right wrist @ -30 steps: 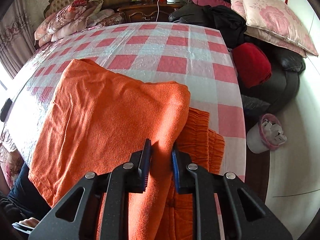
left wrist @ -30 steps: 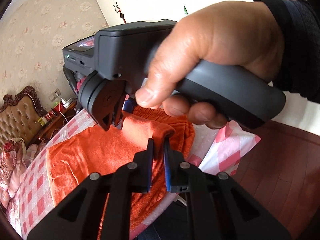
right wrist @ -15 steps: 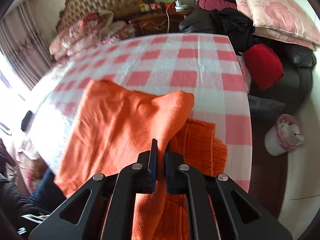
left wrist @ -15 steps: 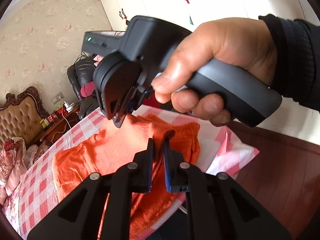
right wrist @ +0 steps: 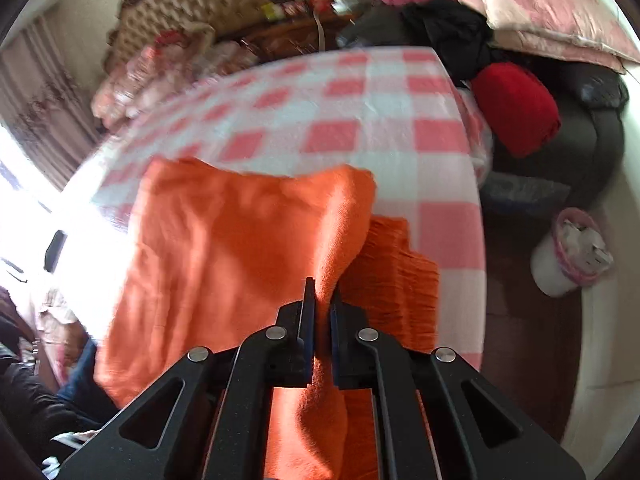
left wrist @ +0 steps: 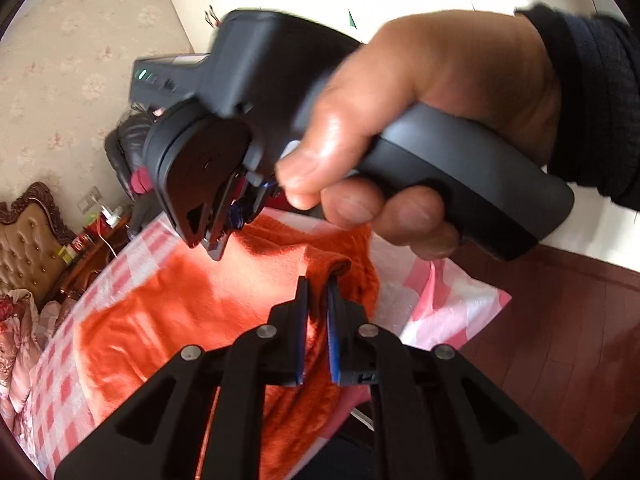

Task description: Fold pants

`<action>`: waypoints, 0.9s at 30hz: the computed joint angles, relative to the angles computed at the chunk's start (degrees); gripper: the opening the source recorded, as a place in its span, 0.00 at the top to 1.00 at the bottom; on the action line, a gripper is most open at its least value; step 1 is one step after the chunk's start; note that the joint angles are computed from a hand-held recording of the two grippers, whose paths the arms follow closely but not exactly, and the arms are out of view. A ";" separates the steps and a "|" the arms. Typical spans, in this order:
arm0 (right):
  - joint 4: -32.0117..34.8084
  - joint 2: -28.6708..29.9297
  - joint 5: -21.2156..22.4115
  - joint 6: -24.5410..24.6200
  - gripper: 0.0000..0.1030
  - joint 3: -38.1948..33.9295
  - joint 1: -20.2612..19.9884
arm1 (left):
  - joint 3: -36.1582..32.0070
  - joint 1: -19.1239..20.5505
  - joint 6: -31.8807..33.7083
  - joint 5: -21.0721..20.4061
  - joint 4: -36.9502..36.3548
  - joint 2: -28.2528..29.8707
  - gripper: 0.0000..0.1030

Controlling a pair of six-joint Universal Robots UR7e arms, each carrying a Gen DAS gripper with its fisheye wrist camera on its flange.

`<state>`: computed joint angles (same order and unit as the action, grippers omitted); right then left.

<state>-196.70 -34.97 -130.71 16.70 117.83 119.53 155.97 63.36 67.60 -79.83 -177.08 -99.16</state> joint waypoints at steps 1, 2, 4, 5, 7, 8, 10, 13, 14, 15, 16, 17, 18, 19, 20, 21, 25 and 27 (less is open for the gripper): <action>-0.94 -0.46 0.17 -0.80 0.95 -0.08 0.81 | -0.05 -0.74 -1.15 -0.18 0.23 -1.49 0.92; -1.27 -1.06 -0.74 -2.12 0.95 -0.50 2.11 | -0.10 -1.96 -2.17 -0.51 0.46 -3.04 0.92; -1.66 -1.98 -2.67 -4.12 0.95 -0.81 3.38 | 0.65 -4.03 -1.81 -0.84 -2.29 -2.48 0.92; -1.68 -2.19 -3.57 -4.79 0.95 -0.84 3.46 | 0.72 -4.73 -2.53 -0.50 -3.32 -0.51 0.92; -0.71 -2.69 -4.95 -5.13 0.95 0.03 1.80 | 0.91 -4.57 -3.62 -0.05 -6.96 6.02 0.92; -0.49 -2.79 -4.43 -4.44 0.95 0.85 0.33 | 0.83 -4.07 -3.17 0.54 -7.27 8.38 0.92; 1.89 -2.39 -4.17 -2.73 0.94 1.71 -2.22 | -0.14 -2.74 -3.96 0.87 -3.61 9.93 0.88; -4.49 -0.42 -4.48 -3.65 0.82 3.08 -2.95 | -1.39 -0.04 -1.97 -3.36 3.34 3.30 0.52; -5.13 -0.61 -5.10 -2.22 0.77 3.50 -2.67 | -3.00 1.60 -1.64 -5.13 8.71 -0.96 0.48; -4.87 -0.68 -6.83 -0.86 0.67 3.72 -2.07 | -5.28 3.34 -2.12 -6.29 14.71 -4.60 0.48; -4.58 -0.65 -9.11 0.53 0.53 3.94 -1.26 | -8.20 5.20 -3.61 -6.90 20.71 -7.46 0.48; -4.26 -0.50 -12.35 2.45 0.47 4.41 -0.07 | -12.78 8.44 -7.39 -7.93 26.71 -8.98 0.48; -4.39 -0.39 -13.63 3.49 0.45 4.92 0.51 | -17.72 11.31 -11.81 -8.35 32.71 -8.88 0.48; -4.80 -0.47 -13.41 4.52 0.45 5.92 0.79 | -22.64 14.12 -17.27 -8.07 37.20 -7.62 0.49; -4.56 -0.79 -12.65 5.90 0.45 6.88 0.78 | -28.31 17.89 -23.27 -7.33 40.84 -4.79 0.51; -3.55 -0.86 -12.53 8.08 0.45 7.64 0.75 | -33.03 20.56 -27.84 -6.98 45.23 -1.97 0.52; -6.04 0.06 -8.45 11.86 0.68 10.07 0.25 | -46.90 29.20 -41.10 -11.31 63.15 7.72 0.52; -8.95 0.92 -7.38 12.82 0.77 10.61 0.72 | -50.83 31.27 -44.40 -14.18 70.74 11.48 0.52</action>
